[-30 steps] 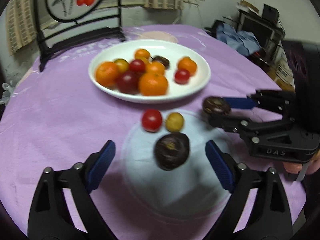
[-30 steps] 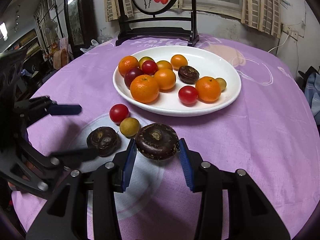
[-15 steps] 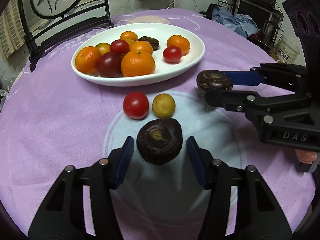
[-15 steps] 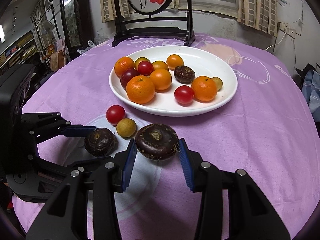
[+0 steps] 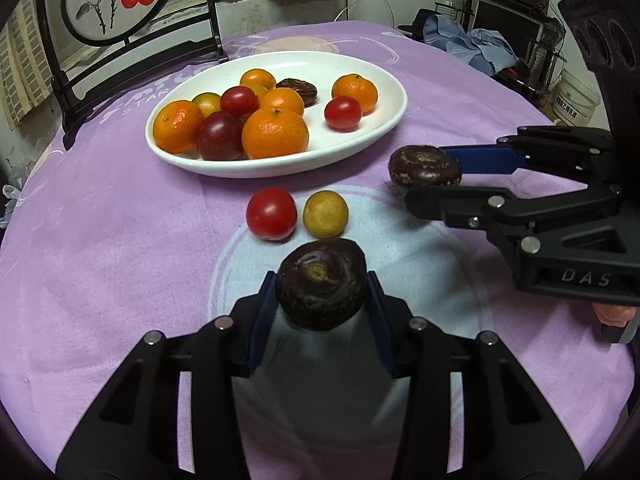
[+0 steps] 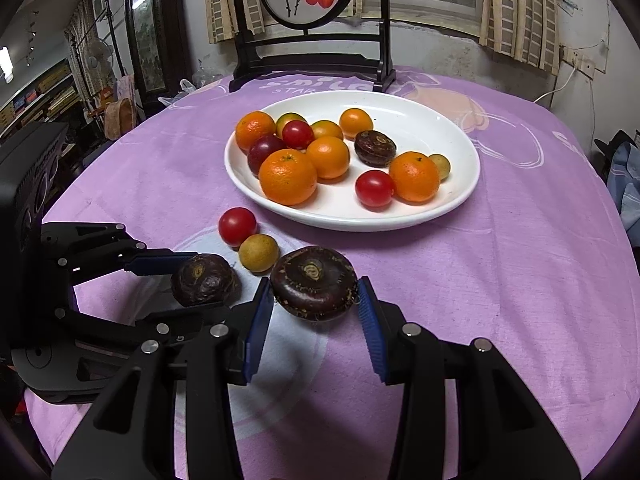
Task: Organize fruits
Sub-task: 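Place both water chestnuts on the oval plate and open both tools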
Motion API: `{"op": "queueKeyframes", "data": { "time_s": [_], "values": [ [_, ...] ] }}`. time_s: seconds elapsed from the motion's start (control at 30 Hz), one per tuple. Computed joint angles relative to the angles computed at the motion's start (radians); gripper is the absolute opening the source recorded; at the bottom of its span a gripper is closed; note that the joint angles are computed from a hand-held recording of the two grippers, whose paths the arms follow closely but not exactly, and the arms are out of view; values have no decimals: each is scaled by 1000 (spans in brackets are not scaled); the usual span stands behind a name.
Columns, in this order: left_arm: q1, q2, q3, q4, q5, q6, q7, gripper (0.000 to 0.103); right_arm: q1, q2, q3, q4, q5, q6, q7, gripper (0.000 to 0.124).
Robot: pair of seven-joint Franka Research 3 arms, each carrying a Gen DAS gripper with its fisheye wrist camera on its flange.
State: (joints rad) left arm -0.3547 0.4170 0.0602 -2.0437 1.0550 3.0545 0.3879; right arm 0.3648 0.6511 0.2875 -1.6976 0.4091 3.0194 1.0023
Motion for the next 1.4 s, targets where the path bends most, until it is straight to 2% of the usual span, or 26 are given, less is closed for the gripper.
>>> {"op": "queueKeyframes", "data": {
  "time_s": [0.2,0.27,0.3,0.37,0.4,0.47,0.57,0.63,0.7,0.8,0.93,0.97,1.0,1.07,1.1,1.2,1.3,1.4],
  "values": [
    [-43,-27,49,-11,118,28,-119,44,-48,0,69,-17,28,43,-58,43],
    [-48,-40,70,-7,196,65,-202,44,-121,14,163,-20,67,79,-111,43],
    [-60,-47,96,2,265,84,-283,44,-149,23,201,-19,84,103,-129,43],
    [-71,-58,130,31,389,91,-431,44,-175,49,244,6,102,163,-134,43],
    [-67,-61,138,53,437,83,-494,44,-159,66,230,38,105,183,-108,43],
    [-40,-55,126,90,447,63,-520,44,-100,95,162,110,99,188,-35,43],
    [16,-8,95,184,393,20,-485,44,34,172,-15,290,76,122,119,43],
    [74,39,45,246,289,-3,-403,44,87,239,-96,411,43,62,207,43],
    [153,101,-31,309,112,-19,-243,44,133,313,-177,542,0,-14,303,43],
    [173,165,-49,386,-9,-54,-134,44,141,395,-205,676,-51,-87,378,43],
    [215,244,-106,476,-174,-109,35,46,135,487,-209,835,-118,-166,440,47],
    [206,248,-97,482,-193,-121,41,58,130,485,-202,832,-124,-162,445,47],
    [183,243,-71,477,-196,-125,29,74,120,483,-186,828,-138,-157,449,47],
    [86,213,47,446,-140,-123,-76,81,97,438,-147,753,-116,-116,415,47],
    [58,201,80,434,-117,-124,-101,85,85,413,-127,709,-106,-94,399,48],
    [5,142,139,369,-35,-113,-211,91,51,340,-69,584,-78,-31,336,48],
    [-7,86,140,310,44,-129,-289,91,27,260,-24,435,-59,56,274,48],
    [-15,40,135,257,133,-144,-370,94,7,209,15,334,-51,108,228,48]
  ]
}}
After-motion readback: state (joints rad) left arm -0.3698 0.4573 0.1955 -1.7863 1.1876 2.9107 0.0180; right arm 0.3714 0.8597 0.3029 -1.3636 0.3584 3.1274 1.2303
